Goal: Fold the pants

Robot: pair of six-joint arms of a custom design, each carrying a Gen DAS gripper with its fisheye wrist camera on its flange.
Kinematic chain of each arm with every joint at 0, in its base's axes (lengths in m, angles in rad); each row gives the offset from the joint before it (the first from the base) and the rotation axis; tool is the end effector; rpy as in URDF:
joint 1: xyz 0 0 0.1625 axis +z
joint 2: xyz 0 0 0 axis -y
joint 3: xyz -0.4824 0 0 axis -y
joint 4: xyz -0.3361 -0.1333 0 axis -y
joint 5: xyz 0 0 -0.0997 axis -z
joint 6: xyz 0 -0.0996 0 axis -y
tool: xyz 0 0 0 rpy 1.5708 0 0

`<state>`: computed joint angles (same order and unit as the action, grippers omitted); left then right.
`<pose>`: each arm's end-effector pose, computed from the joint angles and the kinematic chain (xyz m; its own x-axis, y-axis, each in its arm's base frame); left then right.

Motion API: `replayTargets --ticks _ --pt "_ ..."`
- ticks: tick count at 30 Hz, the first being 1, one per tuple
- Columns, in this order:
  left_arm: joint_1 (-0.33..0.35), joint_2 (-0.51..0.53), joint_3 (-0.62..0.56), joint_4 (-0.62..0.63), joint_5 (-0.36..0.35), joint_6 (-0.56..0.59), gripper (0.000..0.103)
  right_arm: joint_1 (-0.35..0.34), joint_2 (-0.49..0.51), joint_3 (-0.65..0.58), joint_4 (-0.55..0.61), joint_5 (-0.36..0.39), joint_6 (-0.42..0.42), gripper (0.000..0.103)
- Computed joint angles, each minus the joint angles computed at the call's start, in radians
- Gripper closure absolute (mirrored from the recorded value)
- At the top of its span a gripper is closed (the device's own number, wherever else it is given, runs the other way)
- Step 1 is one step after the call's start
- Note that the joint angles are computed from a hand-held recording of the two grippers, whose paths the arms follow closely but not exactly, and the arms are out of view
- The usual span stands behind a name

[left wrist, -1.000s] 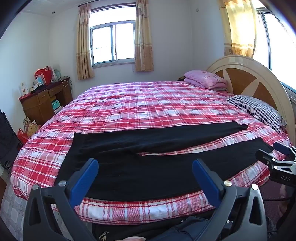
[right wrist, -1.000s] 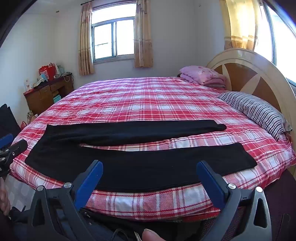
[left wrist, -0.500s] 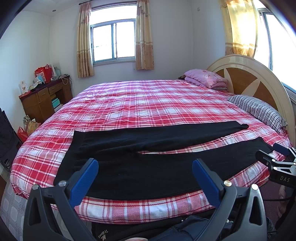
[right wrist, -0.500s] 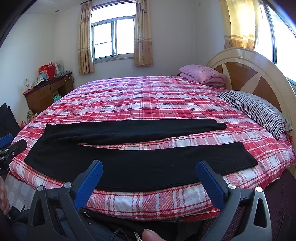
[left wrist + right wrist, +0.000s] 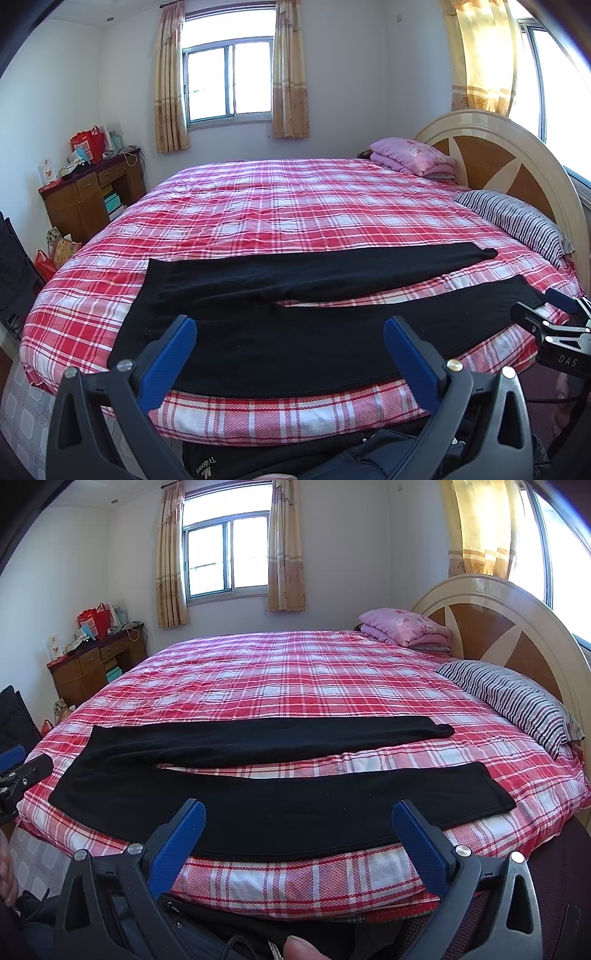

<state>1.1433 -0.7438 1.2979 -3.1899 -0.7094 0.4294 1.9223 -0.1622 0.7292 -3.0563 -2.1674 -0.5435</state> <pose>-0.1192 -0.7653 0.3681 -0.7055 -0.1201 -0.6984 0.5440 0.5399 -0.6423 0.3775 -0.8048 0.0891 -0.6882 -0.1797 0.7029 -0.6600 0.5573 -0.5038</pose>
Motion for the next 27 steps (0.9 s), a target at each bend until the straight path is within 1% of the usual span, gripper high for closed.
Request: replayTargets --ticks 27 --pt "0.001 0.0 -0.005 0.01 0.002 -0.007 0.0 -0.002 0.002 -0.003 0.003 0.0 0.002 0.001"
